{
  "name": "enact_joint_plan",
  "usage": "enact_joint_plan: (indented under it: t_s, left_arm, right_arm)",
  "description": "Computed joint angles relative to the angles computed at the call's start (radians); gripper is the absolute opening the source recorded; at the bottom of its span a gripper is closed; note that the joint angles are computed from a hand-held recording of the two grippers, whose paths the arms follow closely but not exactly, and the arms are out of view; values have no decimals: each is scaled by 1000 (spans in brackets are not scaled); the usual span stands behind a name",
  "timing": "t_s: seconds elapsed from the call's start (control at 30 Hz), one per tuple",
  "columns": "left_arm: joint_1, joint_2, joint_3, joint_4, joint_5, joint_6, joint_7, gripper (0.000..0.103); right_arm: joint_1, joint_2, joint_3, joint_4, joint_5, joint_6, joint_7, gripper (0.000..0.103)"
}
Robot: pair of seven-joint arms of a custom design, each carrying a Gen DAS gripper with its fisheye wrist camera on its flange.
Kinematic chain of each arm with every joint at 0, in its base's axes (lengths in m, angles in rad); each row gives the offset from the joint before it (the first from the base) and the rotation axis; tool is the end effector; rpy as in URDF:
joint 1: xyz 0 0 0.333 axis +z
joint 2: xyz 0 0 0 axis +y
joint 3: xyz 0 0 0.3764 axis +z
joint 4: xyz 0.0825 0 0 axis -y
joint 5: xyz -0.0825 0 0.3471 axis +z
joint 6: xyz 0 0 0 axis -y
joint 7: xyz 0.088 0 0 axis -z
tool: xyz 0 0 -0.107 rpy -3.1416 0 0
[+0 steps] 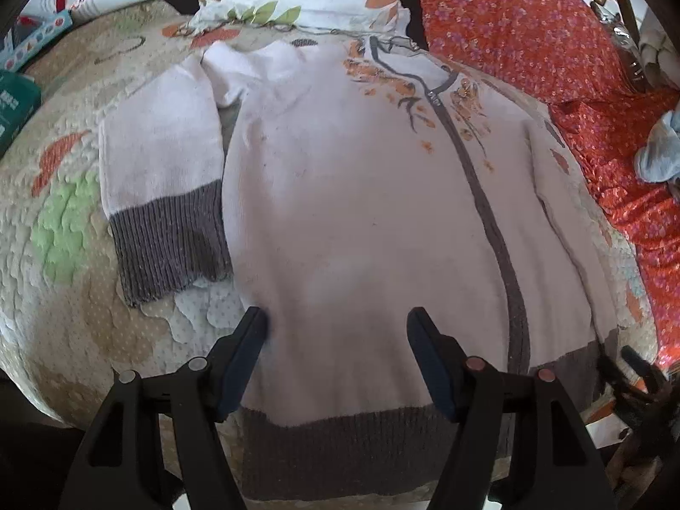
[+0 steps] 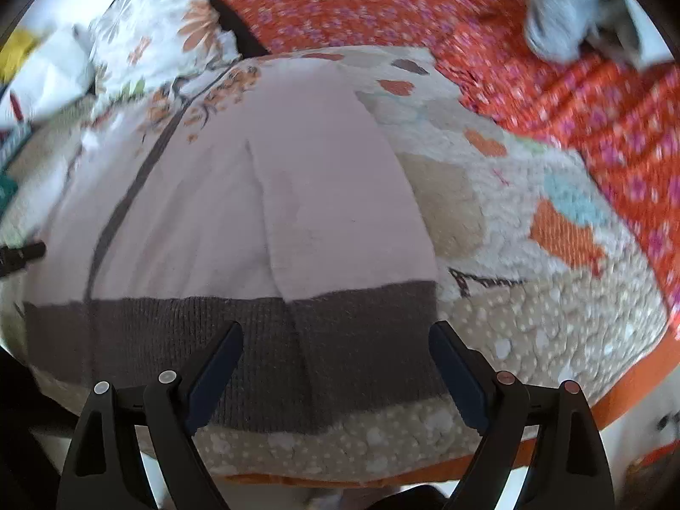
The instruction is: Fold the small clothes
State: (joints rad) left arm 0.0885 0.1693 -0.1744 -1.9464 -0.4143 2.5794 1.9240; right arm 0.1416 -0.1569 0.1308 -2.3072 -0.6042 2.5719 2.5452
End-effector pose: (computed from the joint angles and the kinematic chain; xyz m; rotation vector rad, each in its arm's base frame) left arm 0.6086 -0.0383 0.5244 -1.8968 2.1588 -0.7879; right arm 0.4599 0.1416 0.5317 -1.6729 2.1600 -0.7082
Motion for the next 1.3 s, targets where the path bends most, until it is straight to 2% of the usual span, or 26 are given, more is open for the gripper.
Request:
enact_joint_plan:
  t_s: [0.03,0.07,0.1,0.13,0.2,0.33,0.53,0.57,0.6,0.67,0.7,0.73,0.77,0.8,0.87,0.93,1.0,1.03,1.07,1.1,1.13,1.17,1.2,1.3]
  left_arm:
    - [1,0,-1,-1,-4,1,0,68]
    - [0,-2,-1,-2,-5,4,1,68]
    - [0,-4,-2,-5,-6,8,1,68]
    - [-1,-6,-2,-8,-7,13,2,68]
    - [-2,-7,-2,-10,-9,15,3,68]
    - [-1,-7,-1,-6,-13,6,3,68]
    - [-3,-10,2,-9,-11,8,1,68]
    - [-2,-9,2,-8,-14,9,5,68]
    - [-3,-8,2,-10,-10,14,3,68]
    - [-5,-5,4,-10,1,18,-5,68]
    - [-7,-1,4,-8,9,17,-12,68]
    - [-9,3,4,-6,17,16,-21,68]
    - [-9,6,3,-3,21,13,-24,68]
    - [-10,7,1,-3,27,14,-27,68]
    - [-12,6,-3,-5,34,18,-29,68]
    - [-10,5,-7,-6,31,18,-23,68]
    - [-6,4,-8,-5,19,14,-15,68]
    - [-6,4,-8,-4,17,13,-16,68]
    - [-4,6,-8,-1,12,7,-15,68]
    - [-4,5,-8,-3,9,7,-15,68]
    - [-3,4,-9,-3,2,4,-13,68]
    - [-3,3,-8,-3,1,4,-12,68]
    - [-4,3,-8,-3,0,4,-12,68]
    - [-5,1,-8,-4,-3,8,-9,68]
  right_arm:
    - [-2,18,11,21,-25,-38,9,65]
    - [3,30,12,34,-31,-70,9,53]
    - [11,37,7,38,-21,-87,9,31]
    - [14,35,-9,33,6,-74,4,19]
    - [4,3,-38,6,53,-3,11,7]
    - [-75,-46,-21,42,-53,-95,134,6]
    - [-182,-44,-81,114,-162,-276,239,2]
    - [-223,-39,-69,121,-150,-289,245,2]
    - [-230,-51,-91,103,-116,-247,240,5]
    - [-167,-103,-204,10,60,-15,158,5]
    - [-149,-111,-225,-21,171,62,69,19]
    - [-96,-108,-263,-43,318,113,-61,38]
    - [-47,-101,-291,-51,424,128,-157,45]
    - [-32,-94,-291,-56,468,133,-198,51]
    - [-2,-71,-292,-51,559,118,-285,54]
    - [-3,-37,-265,-27,589,53,-316,59]
    - [-29,-24,-213,-22,545,38,-287,61]
    - [-44,-22,-186,-17,511,33,-278,59]
    - [-40,-22,-178,-17,540,36,-318,53]
    - [-34,-26,-177,-25,585,51,-369,25]
    - [-20,-24,-178,-22,645,50,-433,15]
    - [-21,-21,-173,-19,673,41,-467,15]
    - [-36,-20,-151,-13,648,29,-458,14]
    - [-114,-25,-79,52,404,-70,-338,14]
